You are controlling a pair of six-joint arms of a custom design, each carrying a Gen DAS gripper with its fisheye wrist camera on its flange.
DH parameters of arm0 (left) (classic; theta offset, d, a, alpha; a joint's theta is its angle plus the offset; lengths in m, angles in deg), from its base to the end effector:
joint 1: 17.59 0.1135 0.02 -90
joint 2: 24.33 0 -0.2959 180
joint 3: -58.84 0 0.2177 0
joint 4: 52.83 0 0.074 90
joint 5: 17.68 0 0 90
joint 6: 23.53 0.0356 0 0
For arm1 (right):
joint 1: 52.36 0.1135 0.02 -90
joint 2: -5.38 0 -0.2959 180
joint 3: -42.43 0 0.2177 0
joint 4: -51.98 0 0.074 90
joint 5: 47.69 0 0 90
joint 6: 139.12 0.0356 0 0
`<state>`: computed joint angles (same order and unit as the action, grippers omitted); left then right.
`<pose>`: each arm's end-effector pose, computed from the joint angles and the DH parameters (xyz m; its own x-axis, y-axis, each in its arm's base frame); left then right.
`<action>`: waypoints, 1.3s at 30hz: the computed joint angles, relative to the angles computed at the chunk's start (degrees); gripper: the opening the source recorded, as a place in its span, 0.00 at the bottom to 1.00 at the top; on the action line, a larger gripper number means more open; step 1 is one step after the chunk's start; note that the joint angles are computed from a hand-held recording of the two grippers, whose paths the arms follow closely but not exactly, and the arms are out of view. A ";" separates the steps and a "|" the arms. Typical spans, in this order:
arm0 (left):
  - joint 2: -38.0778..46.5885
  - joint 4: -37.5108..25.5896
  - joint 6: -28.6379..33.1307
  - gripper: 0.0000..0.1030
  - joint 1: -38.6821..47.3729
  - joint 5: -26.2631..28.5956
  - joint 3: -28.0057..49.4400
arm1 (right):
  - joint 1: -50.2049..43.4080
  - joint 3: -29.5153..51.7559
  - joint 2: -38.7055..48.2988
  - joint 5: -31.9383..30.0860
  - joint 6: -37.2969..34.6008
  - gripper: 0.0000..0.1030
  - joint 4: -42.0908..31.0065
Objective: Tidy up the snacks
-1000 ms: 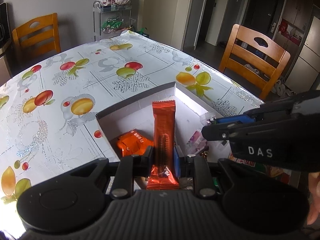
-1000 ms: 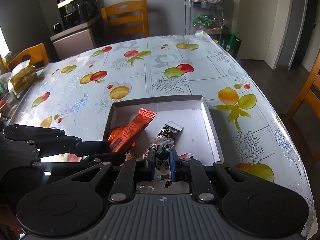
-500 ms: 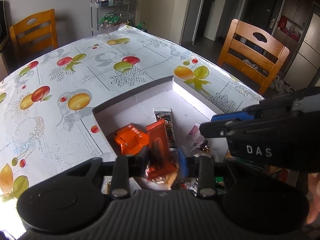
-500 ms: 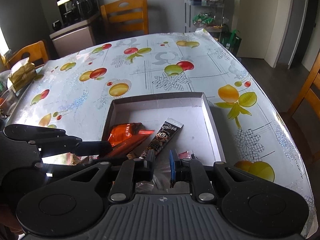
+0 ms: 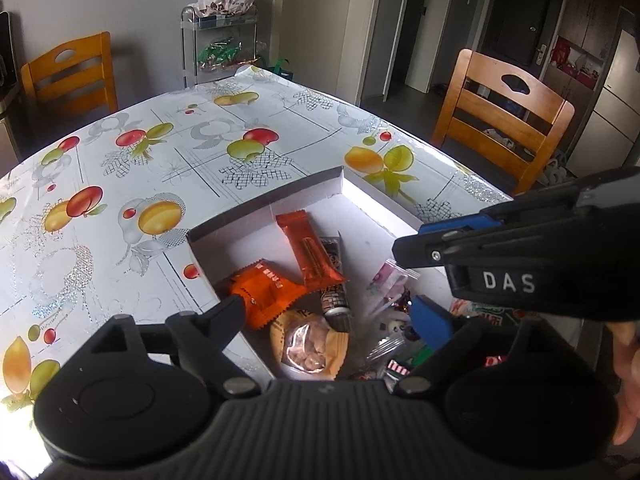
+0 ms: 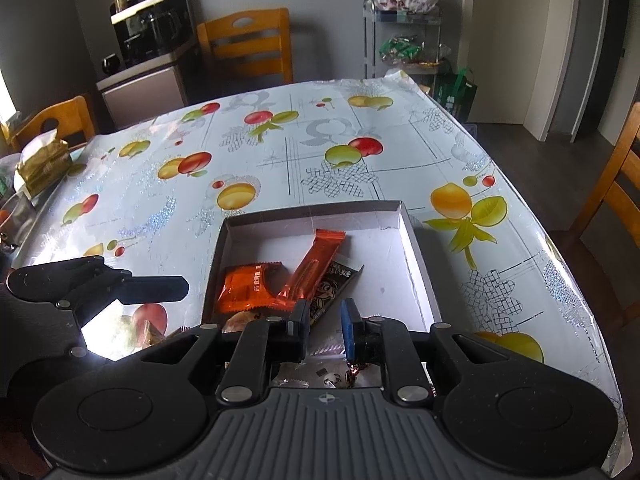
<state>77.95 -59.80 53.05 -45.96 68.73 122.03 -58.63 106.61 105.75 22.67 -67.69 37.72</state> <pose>0.2896 -0.1538 0.1865 -0.7175 0.1242 -0.6854 0.2770 0.9537 -0.1172 0.3168 -0.0228 0.1931 -0.6916 -0.2258 -0.6861 -0.3482 0.9364 0.0429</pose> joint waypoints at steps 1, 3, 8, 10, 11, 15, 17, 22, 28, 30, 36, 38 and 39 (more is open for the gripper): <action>-0.12 0.24 -0.14 0.88 0.10 0.29 -0.18 | -0.03 0.03 -0.08 -0.05 0.00 0.21 -0.05; -0.28 0.99 -0.03 0.88 0.16 1.06 -0.63 | -0.11 -0.03 -0.35 -0.17 0.03 0.24 -0.11; -0.65 1.58 -0.06 0.88 -0.47 1.11 -1.09 | -0.39 -0.01 -0.92 -0.39 0.31 0.27 -0.09; -0.71 1.65 -0.23 0.88 -0.60 0.77 -1.17 | -0.57 0.04 -1.08 -0.49 0.47 0.28 -0.04; -0.70 1.64 -0.32 0.88 -0.72 0.40 -1.15 | -0.66 0.01 -1.19 -0.52 0.54 0.29 0.04; -0.82 1.94 -0.54 0.91 -0.79 -0.02 -1.41 | -0.97 -0.16 -1.50 -0.63 0.78 0.31 0.20; -0.79 2.16 -0.11 0.91 -0.76 -0.12 -1.51 | -1.00 -0.31 -1.64 -0.57 0.86 0.32 0.29; -1.19 2.95 0.70 0.91 -0.88 -0.32 -2.20 | -1.10 -0.77 -2.05 -0.62 1.00 0.36 0.56; -1.94 3.31 1.63 0.92 -1.20 -0.23 -2.95 | -0.94 -1.43 -2.68 -0.36 1.40 0.44 1.19; -2.08 3.40 1.71 0.92 -1.32 -0.31 -3.11 | -0.91 -1.62 -2.79 -0.24 1.45 0.46 1.42; -2.52 2.90 1.73 0.93 -1.56 -0.32 -3.24 | -1.13 -2.12 -3.42 -0.17 1.53 0.50 1.47; -2.60 2.88 1.80 0.93 -1.56 -0.31 -3.32 | -1.16 -2.22 -3.54 -0.16 1.56 0.51 1.49; -2.62 2.89 1.85 0.93 -1.57 -0.34 -3.34 | -1.16 -2.22 -3.54 -0.16 1.56 0.51 1.49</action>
<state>75.33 -56.92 54.90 -47.53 68.39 118.70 -59.80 104.39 102.21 22.51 -66.13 39.21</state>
